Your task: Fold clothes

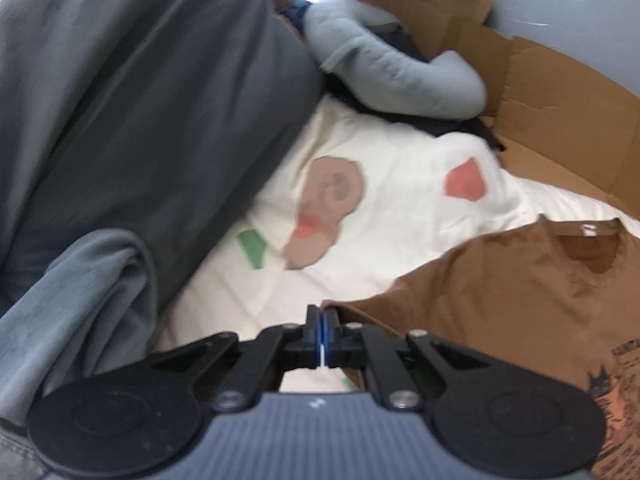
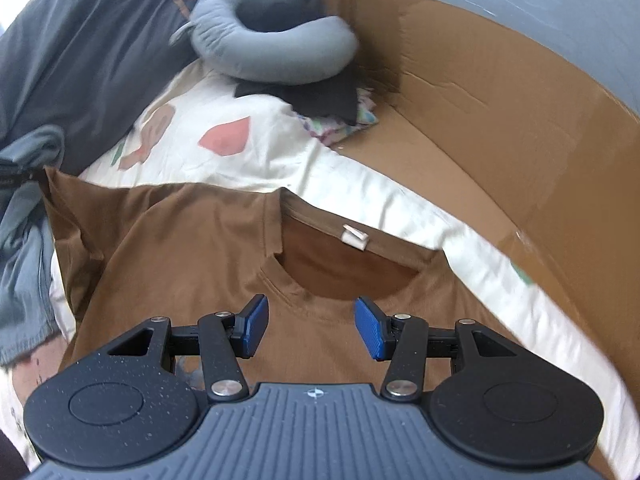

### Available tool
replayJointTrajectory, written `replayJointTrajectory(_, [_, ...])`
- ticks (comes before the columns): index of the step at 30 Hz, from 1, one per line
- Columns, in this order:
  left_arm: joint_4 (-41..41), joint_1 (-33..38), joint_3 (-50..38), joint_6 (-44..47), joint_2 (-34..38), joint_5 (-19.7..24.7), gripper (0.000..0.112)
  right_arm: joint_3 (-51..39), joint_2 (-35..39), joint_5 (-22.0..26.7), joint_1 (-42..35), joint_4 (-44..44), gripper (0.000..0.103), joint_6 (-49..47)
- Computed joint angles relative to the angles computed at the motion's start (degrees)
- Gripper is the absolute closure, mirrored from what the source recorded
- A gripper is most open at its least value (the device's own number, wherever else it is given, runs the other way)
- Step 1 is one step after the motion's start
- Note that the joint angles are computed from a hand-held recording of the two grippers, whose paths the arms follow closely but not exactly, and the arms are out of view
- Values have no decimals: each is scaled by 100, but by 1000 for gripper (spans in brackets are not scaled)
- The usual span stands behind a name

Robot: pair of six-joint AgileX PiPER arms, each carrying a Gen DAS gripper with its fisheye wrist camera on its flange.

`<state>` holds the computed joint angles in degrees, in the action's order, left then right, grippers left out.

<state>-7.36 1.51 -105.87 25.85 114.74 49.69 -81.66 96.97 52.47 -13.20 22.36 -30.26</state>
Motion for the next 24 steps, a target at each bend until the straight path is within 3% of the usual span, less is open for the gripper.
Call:
replayJointTrajectory(8, [22,477,-706,-310,761,283,111,-1486,884,894,334,-295,48,33])
replayJointTrajectory(15, [-335,729,-1538,99,1493,434,111,-2660,1599,1715,650,-232,48,288])
replayJointTrajectory(21, [-492,763,-1956,261,1868,449,111,-3001,2218,1145,1062,13,50,436])
replayJointTrajectory(24, [-382,741,-2175,99,2068,486,111,-3123,2568,748,1231,119,62,571])
